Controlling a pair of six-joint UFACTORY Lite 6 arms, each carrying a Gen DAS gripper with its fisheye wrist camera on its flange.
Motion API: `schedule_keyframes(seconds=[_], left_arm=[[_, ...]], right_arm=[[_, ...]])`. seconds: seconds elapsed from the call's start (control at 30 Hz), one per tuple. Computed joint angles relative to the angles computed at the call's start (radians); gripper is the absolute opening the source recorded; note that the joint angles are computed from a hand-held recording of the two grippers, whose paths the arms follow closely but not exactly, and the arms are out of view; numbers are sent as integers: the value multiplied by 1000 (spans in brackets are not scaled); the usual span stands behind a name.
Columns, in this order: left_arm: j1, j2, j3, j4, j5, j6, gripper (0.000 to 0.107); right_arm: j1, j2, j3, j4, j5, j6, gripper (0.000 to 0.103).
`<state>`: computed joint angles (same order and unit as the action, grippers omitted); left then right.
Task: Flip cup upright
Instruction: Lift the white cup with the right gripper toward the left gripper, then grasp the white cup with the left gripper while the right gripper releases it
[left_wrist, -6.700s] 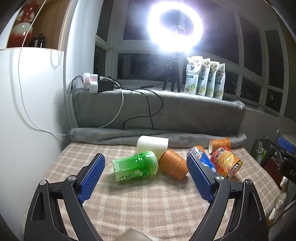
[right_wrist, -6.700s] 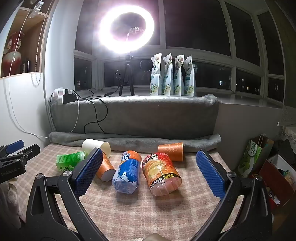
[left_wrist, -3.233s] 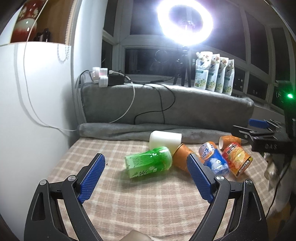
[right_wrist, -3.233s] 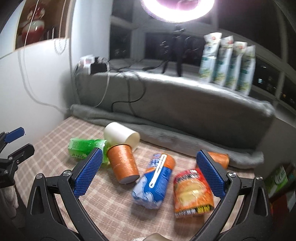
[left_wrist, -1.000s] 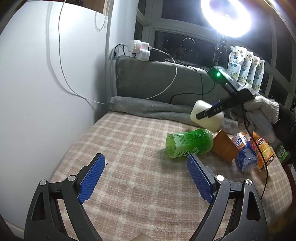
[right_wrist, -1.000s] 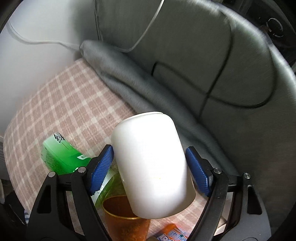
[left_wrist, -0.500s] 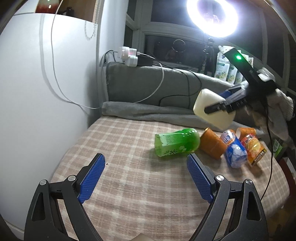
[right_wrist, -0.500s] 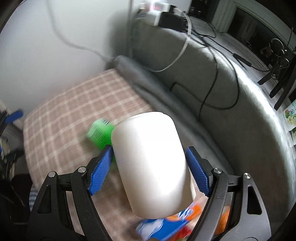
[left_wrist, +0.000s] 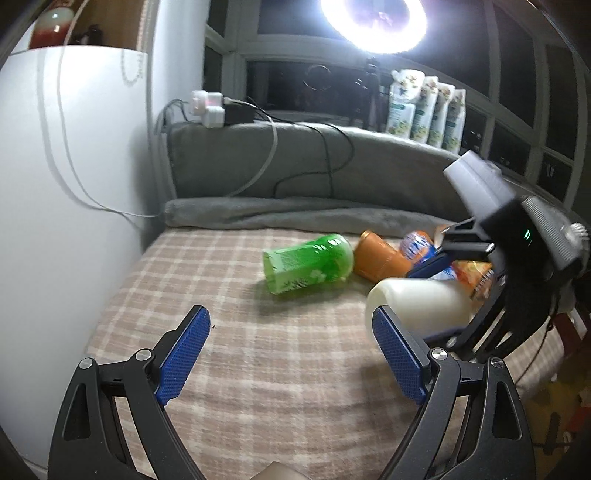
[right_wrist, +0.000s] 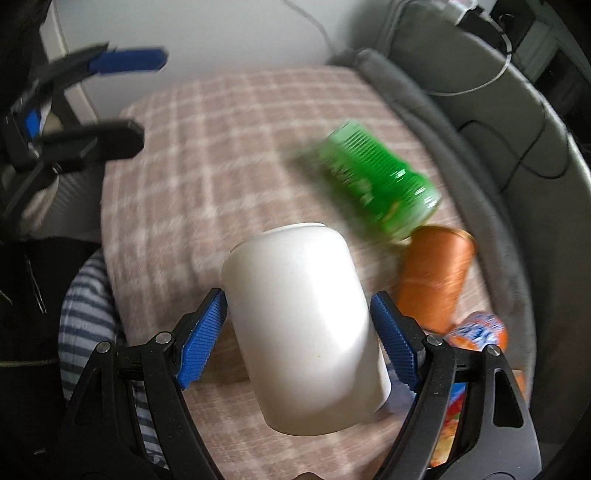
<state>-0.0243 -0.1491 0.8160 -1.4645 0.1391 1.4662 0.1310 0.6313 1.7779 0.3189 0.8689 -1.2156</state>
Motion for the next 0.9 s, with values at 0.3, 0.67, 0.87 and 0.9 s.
schedule_keyframes(seconds=[0.3,0.67,0.87,0.9], left_arm=[[34,52,70,311,160,-221,90],[-121,132,228,710,239,-306,90],[-232,262,374,860,321,-302,90],[-245,297,410,896,347,-310,90]], right_arm=[[-3,22,-20,45,6,-3,85],[-210,-196,-226,348,6,-132,87],[-433,-363,-455,511,6,-220,87],[-471,-380,-488,533,10,-234,87]])
